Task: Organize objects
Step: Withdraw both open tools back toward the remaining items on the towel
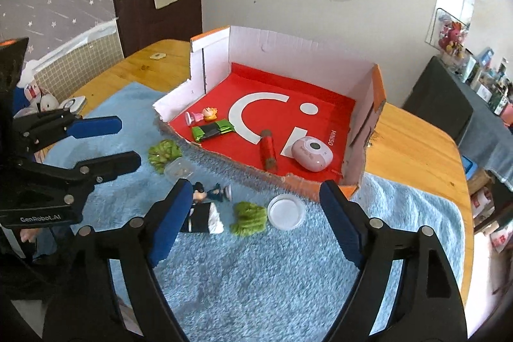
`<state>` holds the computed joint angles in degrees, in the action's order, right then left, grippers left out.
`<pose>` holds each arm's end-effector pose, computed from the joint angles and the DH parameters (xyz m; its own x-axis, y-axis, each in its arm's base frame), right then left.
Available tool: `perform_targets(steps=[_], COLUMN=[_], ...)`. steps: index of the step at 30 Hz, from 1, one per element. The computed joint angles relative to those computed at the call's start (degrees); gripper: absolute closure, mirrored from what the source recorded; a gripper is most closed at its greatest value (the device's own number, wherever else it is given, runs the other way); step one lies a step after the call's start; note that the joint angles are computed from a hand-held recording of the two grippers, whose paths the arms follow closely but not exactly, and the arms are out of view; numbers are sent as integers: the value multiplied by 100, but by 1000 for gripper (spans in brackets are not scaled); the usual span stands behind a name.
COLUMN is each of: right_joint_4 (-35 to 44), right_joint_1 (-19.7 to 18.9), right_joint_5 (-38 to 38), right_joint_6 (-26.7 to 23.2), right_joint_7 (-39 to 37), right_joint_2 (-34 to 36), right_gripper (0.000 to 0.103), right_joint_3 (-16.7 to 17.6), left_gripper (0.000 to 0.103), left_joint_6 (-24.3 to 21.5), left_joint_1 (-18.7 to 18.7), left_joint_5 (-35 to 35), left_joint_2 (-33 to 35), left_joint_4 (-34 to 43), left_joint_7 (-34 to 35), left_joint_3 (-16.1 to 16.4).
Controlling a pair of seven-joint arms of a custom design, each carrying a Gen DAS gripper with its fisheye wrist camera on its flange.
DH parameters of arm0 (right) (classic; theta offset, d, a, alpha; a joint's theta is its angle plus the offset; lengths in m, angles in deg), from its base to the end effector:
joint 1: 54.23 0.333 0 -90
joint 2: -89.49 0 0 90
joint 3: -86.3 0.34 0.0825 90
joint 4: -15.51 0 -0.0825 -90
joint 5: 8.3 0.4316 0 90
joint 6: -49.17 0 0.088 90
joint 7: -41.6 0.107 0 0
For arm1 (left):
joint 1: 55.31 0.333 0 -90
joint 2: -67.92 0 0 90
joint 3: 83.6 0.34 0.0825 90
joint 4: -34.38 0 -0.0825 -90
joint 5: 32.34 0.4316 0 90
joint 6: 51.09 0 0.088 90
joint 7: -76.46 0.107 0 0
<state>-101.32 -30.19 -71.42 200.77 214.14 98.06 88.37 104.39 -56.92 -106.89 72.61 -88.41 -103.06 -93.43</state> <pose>0.5732 0.3066 0.4053 -0.1222 -0.9916 0.0416 -0.6862 0.0541 -0.7254 0.6095 -0.0870 0.3943 -0.6451 -0.7613 0.0654 -0.5181 0.3728 -0.7698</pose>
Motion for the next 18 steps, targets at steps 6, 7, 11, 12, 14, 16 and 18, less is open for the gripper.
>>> perform_targets(steps=[6, 7, 11, 12, 14, 16, 18], right_joint_4=[-211, -247, -372, -389, -410, -446, -473], right_joint_1=[69, 59, 35, 41, 56, 64, 73], right_joint_5=[-598, -651, -902, -947, -1026, -1086, -1148], right_joint_6=[-59, -39, -25, -82, -205, -258, -324], right_joint_7=[928, 1060, 1572, 1658, 1783, 1916, 2040], right_joint_2=[-130, -146, -189, -195, -195, -203, -207], right_gripper=[16, 16, 16, 16, 16, 16, 16], right_joint_3=[32, 44, 90, 108, 146, 171, 193], left_gripper=[35, 34, 34, 34, 34, 30, 29], left_joint_6=[-84, -83, -28, -25, -20, 6, 19], left_joint_1=[17, 13, -4, -9, -15, -25, -33], left_joint_5=[-164, -147, -219, -205, -216, -277, -354], left_joint_2=[-68, -69, -104, -107, -116, -130, -132], left_joint_4=[-154, -173, -276, -289, -321, -364, -383], left_joint_7=[41, 16, 96, 83, 86, 139, 192], left_joint_3=[40, 45, 50, 53, 57, 56, 58])
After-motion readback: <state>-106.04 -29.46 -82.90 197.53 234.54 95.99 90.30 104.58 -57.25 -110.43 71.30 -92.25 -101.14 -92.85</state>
